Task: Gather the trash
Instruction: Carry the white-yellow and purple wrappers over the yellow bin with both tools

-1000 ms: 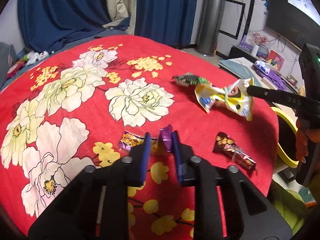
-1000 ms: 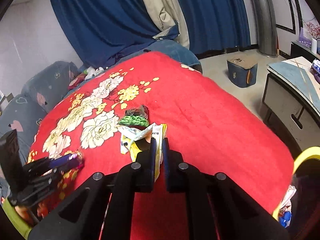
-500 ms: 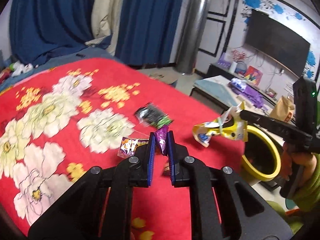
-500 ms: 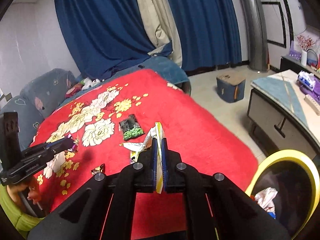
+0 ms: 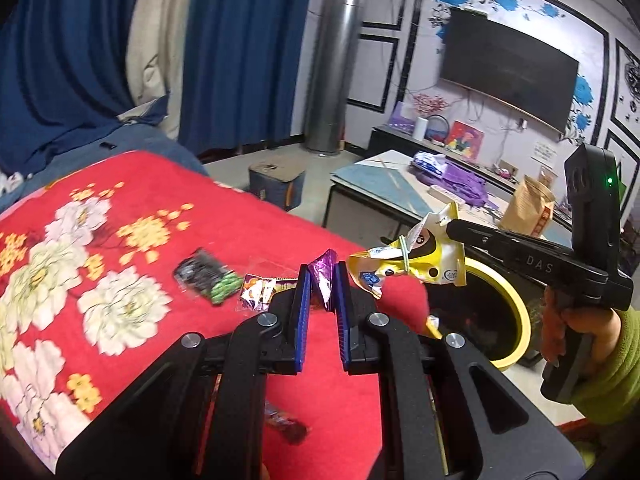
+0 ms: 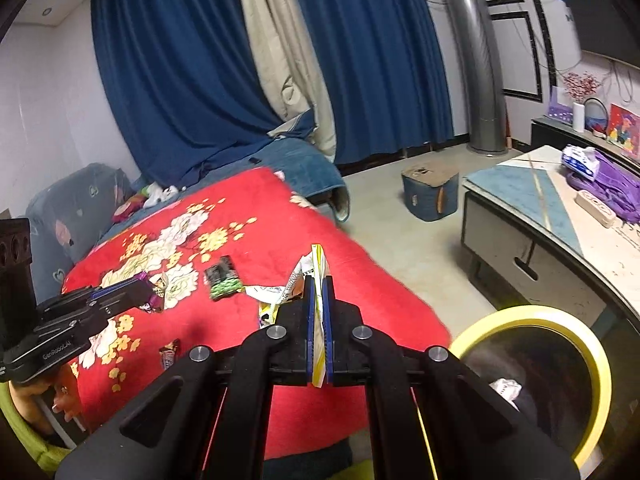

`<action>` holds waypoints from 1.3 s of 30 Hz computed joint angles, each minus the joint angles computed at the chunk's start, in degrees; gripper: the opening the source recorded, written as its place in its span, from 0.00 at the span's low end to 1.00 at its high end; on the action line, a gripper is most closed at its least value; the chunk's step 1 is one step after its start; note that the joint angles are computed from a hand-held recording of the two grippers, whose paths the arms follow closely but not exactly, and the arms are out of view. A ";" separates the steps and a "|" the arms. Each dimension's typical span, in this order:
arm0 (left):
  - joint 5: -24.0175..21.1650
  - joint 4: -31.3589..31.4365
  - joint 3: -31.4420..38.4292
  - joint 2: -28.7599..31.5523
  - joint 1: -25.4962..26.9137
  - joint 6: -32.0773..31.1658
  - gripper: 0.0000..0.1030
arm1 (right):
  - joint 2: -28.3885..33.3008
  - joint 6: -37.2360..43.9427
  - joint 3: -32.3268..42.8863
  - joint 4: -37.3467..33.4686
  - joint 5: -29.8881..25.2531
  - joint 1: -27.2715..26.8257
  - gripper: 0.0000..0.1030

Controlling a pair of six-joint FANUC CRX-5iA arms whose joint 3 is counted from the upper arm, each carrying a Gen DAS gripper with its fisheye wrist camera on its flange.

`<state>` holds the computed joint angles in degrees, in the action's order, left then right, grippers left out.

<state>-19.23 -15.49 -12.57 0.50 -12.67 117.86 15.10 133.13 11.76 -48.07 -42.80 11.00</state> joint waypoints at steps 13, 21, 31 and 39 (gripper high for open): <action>3.50 9.33 4.06 6.52 -2.59 -11.67 0.07 | -1.74 -1.42 -2.12 -0.30 2.03 -5.36 0.04; 6.52 22.84 4.95 11.36 -4.38 -26.23 0.07 | -2.29 -4.24 -3.89 1.54 3.98 -8.33 0.04; 8.48 45.41 5.80 17.99 -7.89 -49.84 0.07 | -3.47 -9.23 -7.64 8.04 8.92 -9.62 0.04; 4.90 46.60 11.42 23.72 -9.51 -52.36 0.08 | -2.12 -16.41 -7.93 12.88 9.16 -11.08 0.04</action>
<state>-14.33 31.11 -1.15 24.22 -22.19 65.50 12.99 116.71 3.83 -35.19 -33.63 -0.07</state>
